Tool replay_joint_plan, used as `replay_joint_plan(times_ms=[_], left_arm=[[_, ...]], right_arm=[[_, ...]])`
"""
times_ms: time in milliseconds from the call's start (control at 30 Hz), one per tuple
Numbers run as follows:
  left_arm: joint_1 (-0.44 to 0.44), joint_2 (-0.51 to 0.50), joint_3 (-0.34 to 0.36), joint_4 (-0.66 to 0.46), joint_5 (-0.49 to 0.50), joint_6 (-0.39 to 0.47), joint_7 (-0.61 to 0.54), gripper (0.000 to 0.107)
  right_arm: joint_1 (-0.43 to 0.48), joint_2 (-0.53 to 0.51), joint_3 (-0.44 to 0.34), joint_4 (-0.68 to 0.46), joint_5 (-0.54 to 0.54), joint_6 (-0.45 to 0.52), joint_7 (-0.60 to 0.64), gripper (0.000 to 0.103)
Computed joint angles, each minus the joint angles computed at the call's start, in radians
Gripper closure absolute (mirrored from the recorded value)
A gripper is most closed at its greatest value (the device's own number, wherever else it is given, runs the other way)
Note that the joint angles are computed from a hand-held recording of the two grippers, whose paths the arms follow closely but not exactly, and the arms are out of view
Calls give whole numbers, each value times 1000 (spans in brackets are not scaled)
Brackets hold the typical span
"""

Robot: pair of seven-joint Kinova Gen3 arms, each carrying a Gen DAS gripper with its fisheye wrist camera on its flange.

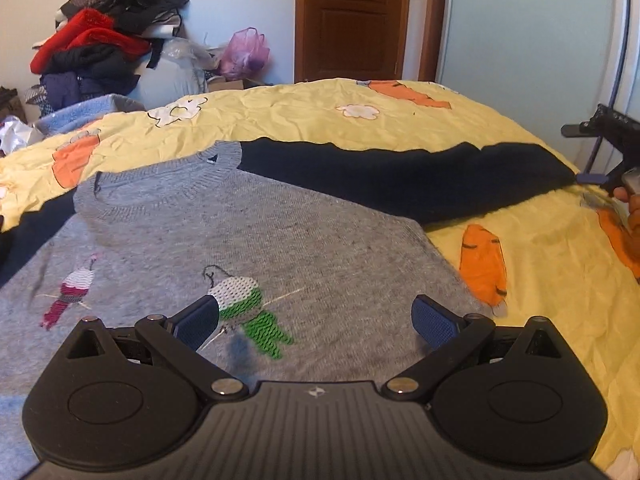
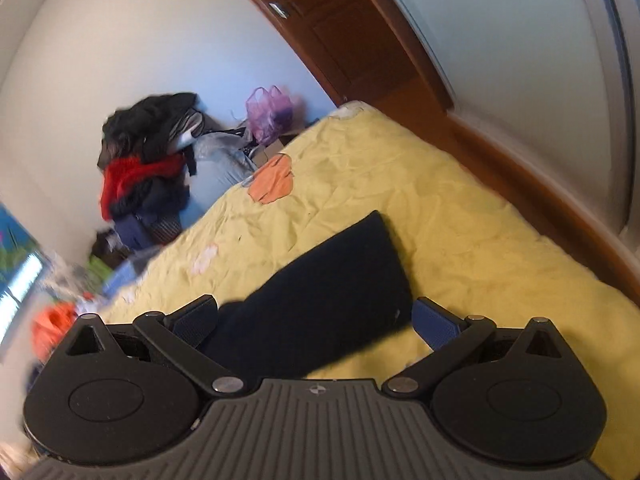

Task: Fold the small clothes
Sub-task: 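Grasp the navy sleeve cuff with the right gripper and lift it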

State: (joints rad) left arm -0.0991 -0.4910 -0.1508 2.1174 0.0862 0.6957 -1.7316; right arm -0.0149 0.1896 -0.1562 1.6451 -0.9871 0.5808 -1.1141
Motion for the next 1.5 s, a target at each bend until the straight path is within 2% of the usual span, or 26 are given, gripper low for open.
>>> replay_joint_plan(times_ms=[67,133,167,233,367,400,433,467,533,600,700,767,833,900,967,1033,1100,1133,1267,1367,1433,1500], left_arm=[[33,35,-33,-22,4,24,18,4],[83,56,-75,-31,-1,36,24,4],[80,64,-75,-32,0,42,19,4],[25,77,-35,-30,11,45,-6,4],[-149,114,113,-64,30,93,-28,4],[-195,117,146,-70,49,101,-42,4],[-242,117,176,-72,75,104,-67,4],[-288,118,204,-76,107,110,-101,4],[-381,128,261,-90,159,141,-158,4],[-441,133,281,-95,228,155,-231,4],[-412,168,193,-123,350,192,-303,4],[-403,212,145,-165,431,240,-342,4],[-461,243,162,-199,513,263,-390,4],[-501,286,142,-249,594,327,-439,4],[-490,353,84,-311,639,409,-449,4],[-440,423,0,-386,645,490,-406,4],[-459,475,-59,-437,703,571,-389,4],[-492,492,-68,-461,732,612,-405,4],[-672,566,28,-567,784,721,-464,4],[-784,696,167,-701,826,843,-408,4],[-795,783,224,-794,805,898,-332,4],[-763,811,226,-860,759,903,-311,4]], right_arm=[[11,45,-17,-35,26,17,-41,1],[53,52,-82,-29,19,-7,-61,1],[65,60,-104,-35,27,-4,-61,0],[35,53,-103,-37,92,-37,-111,0],[-147,38,36,-56,240,-73,-257,3],[-194,41,77,-72,280,-62,-298,22],[-240,49,123,-93,321,-38,-338,47],[-282,63,169,-107,344,-13,-379,89],[-343,65,219,-118,391,-12,-460,88],[-347,64,198,-120,456,-32,-532,88],[-264,59,71,-113,529,-68,-588,88],[-245,41,17,-105,591,-87,-632,88],[-255,21,1,-94,619,-111,-649,89],[-280,8,-2,-101,663,-115,-663,89],[-299,4,-14,-113,675,-128,-653,89],[-300,15,-49,-141,670,-133,-618,89],[-347,33,-43,-187,708,-124,-631,89],[-358,48,-55,-216,715,-115,-635,89],[-445,117,-91,-338,819,-80,-703,89],[-568,164,-69,-399,937,-70,-789,89],[-661,195,-30,-439,1019,-31,-809,89],[-753,225,6,-474,1100,19,-807,88]])
